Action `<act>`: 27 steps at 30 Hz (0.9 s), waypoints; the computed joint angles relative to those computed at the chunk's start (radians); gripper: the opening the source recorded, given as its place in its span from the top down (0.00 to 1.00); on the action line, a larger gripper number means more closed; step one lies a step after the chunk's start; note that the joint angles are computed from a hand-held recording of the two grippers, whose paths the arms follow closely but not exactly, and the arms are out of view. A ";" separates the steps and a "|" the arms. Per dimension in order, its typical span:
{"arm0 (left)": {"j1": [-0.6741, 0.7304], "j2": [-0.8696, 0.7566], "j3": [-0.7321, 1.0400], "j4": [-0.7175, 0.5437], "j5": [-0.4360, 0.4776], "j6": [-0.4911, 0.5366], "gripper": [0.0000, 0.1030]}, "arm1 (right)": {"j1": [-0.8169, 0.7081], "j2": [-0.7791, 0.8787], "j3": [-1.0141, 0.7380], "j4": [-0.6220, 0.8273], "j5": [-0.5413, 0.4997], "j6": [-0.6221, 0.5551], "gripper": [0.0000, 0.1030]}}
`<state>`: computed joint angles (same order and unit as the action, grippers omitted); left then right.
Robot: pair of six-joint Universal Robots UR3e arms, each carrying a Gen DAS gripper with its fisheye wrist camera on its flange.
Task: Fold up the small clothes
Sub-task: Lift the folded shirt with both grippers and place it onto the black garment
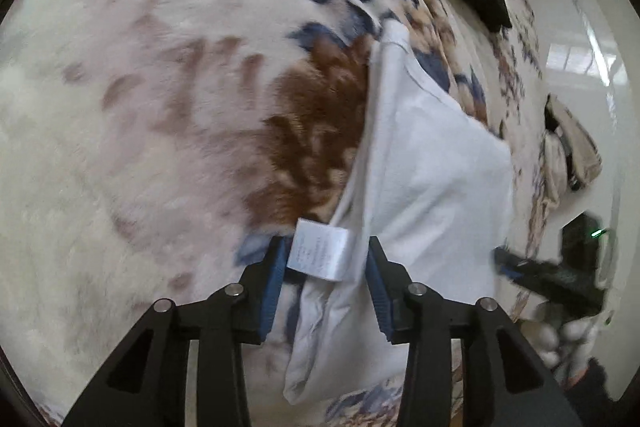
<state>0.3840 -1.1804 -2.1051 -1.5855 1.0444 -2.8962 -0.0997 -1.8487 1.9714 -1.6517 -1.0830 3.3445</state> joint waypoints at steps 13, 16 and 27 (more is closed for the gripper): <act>0.023 -0.133 -0.095 0.054 -0.308 0.059 0.50 | -0.171 0.049 0.251 -0.023 0.331 -0.304 0.34; -0.052 -0.155 -0.046 0.130 -0.287 -0.008 0.83 | -0.133 0.113 0.234 -0.067 0.373 -0.314 0.52; -0.177 -0.315 0.391 0.122 -0.337 -0.207 0.84 | -0.089 0.170 -0.120 0.045 0.357 -0.253 0.86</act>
<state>0.2067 -1.4953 -1.7143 -1.4638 0.7078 -3.1030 -0.1885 -1.6790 1.8516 -1.6068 -0.7261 3.0914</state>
